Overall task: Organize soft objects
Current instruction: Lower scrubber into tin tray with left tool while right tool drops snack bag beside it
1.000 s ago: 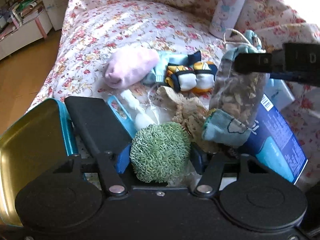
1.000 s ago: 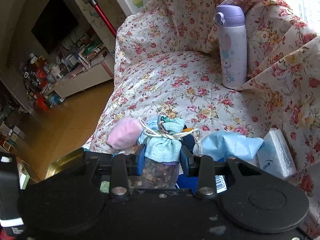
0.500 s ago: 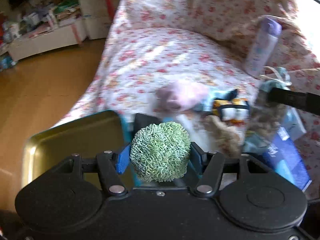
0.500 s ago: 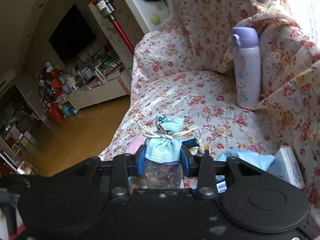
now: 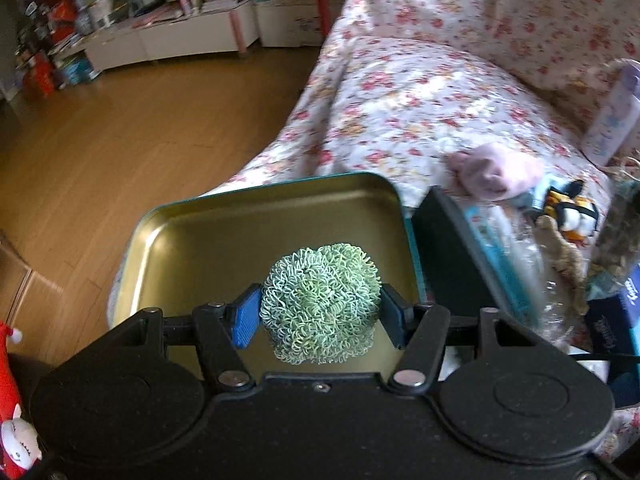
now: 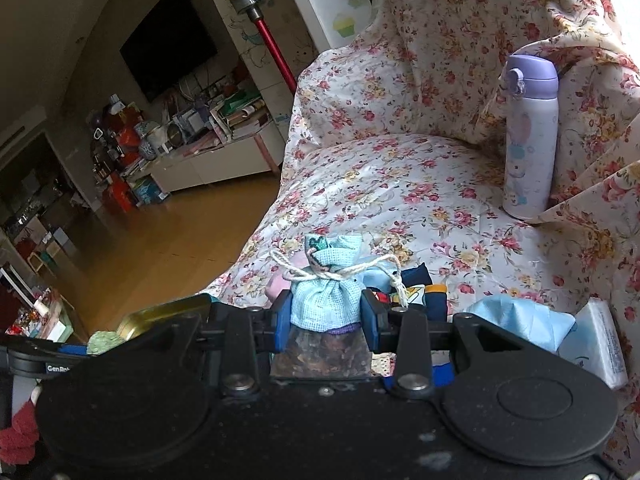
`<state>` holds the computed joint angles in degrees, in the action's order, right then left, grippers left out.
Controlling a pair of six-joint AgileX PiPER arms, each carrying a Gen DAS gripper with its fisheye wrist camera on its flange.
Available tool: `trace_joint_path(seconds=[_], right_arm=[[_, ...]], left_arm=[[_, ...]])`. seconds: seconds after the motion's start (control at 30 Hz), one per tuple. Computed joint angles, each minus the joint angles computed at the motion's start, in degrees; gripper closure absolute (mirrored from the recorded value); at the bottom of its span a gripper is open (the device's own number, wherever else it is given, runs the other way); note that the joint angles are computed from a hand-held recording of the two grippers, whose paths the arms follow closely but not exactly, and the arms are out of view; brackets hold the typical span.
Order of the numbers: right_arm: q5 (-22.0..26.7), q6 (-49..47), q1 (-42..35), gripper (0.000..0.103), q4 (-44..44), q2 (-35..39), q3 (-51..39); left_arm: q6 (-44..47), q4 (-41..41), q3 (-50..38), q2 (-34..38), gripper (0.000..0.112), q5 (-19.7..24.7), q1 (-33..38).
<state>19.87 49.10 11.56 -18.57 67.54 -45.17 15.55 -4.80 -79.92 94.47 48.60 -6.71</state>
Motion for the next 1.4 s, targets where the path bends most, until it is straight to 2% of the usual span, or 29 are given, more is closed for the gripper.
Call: trace_joint_path(seconds=[0.3, 0.5, 0.7, 0.8, 0.87, 0.93, 1.03, 1.17, 1.2, 1.27, 1.4], right_arm=[[3.1, 6.1, 2.7, 0.068, -5.6, 2.8, -2.4], [6.0, 13.5, 5.7, 0.068, -11.7, 2.3, -2.9], [10.5, 23.0, 10.9, 0.068, -17.8, 0.9, -4.9], [14.5, 28.5, 16.3, 0.068, -20.1, 1.5, -7.5], [19.5, 28.4, 20.4, 0.068, -19.2, 4.0, -12.0], [26.6, 25.7, 24.7, 0.068, -17.9, 8.3, -19.0], [32.8, 19.2, 27.8, 0.068, -13.3, 14.8, -29.5], [34.8, 11.4, 29.4, 0.070, -6.6, 22.2, -41.2], [35.2, 10.1, 29.9, 0.070, -6.1, 24.0, -43.9], [36.0, 7.7, 30.9, 0.076, -5.9, 28.0, -49.2], [39.2, 3.6, 31.9, 0.077, -6.9, 35.5, -58.3]], left_arm=[[4.3, -3.1, -3.0, 5.0, 0.055, -0.7, 5.0], [7.3, -5.3, -6.5, 8.3, 0.055, -0.5, 7.1], [7.7, -5.4, -9.1, 11.4, 0.055, -1.2, 8.5], [7.4, -6.6, -10.8, 13.8, 0.055, 0.7, 10.1], [7.0, -6.9, -12.2, 15.2, 0.055, 2.3, 10.7], [7.1, -6.7, -11.9, 15.3, 0.055, 1.7, 10.9], [7.7, -6.0, -10.7, 14.9, 0.055, 0.8, 11.3], [7.9, -5.6, -10.1, 14.7, 0.055, 1.2, 12.0], [7.8, -5.5, -9.7, 14.5, 0.055, 1.0, 12.1], [7.7, -5.4, -9.8, 14.6, 0.055, 1.1, 12.3], [6.4, -4.5, -9.9, 14.8, 0.055, 1.0, 12.0]])
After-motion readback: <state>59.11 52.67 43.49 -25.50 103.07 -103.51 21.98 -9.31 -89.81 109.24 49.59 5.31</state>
